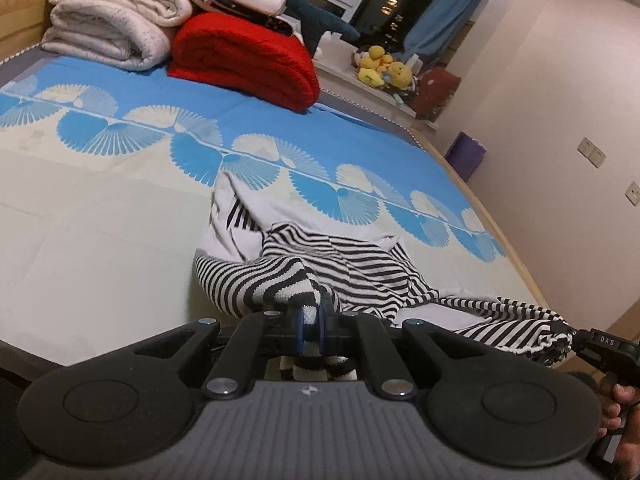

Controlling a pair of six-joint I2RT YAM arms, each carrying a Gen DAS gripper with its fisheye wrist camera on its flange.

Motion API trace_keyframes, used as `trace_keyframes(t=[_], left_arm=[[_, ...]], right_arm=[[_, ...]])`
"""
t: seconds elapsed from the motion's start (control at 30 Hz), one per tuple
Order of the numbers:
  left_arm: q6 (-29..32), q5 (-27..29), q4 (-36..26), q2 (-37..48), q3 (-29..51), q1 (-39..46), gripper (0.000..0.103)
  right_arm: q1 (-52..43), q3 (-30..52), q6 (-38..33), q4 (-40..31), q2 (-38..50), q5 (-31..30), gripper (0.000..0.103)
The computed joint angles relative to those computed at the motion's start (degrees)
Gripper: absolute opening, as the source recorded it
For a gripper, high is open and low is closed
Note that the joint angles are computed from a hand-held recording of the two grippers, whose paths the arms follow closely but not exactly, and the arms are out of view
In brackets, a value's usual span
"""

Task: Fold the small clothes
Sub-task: 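Lift the hem with both grippers and fold it over the shirt body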

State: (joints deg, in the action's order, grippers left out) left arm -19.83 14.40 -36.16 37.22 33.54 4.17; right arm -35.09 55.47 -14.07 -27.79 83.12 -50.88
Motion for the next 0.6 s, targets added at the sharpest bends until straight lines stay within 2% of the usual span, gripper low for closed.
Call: trace_keyframes(t=[0.17,0.3,0.47,0.53,0.6], left_arm=[[1.5,-1.1,1.4,3.7,0.9,-1.3,0.007],[2.7,-0.1,7.4,11.7,1.4,-0.3,0.007],[5.7,1.3,16.6,29.7,6.8,2.0,0.007],[6.1,2.0,17.8,40.4,13.4,2.9,0.008],[6.7,4.2,17.8,51.7,21.8,3.8,0.010]], right_arm=[[-0.8,1.1,-3.5,-1.7,0.5,-0.3,0.006],[2.3,4.2,-0.1,1.0,4.7,2.5,0.006],[8.7,10.4,2.6,3.7,11.9,7.3,0.006],[11.5,15.1,3.1,4.4,16.5,9.5,0.006],[14.9,24.1,4.4,3.5,24.4,12.2,0.006]])
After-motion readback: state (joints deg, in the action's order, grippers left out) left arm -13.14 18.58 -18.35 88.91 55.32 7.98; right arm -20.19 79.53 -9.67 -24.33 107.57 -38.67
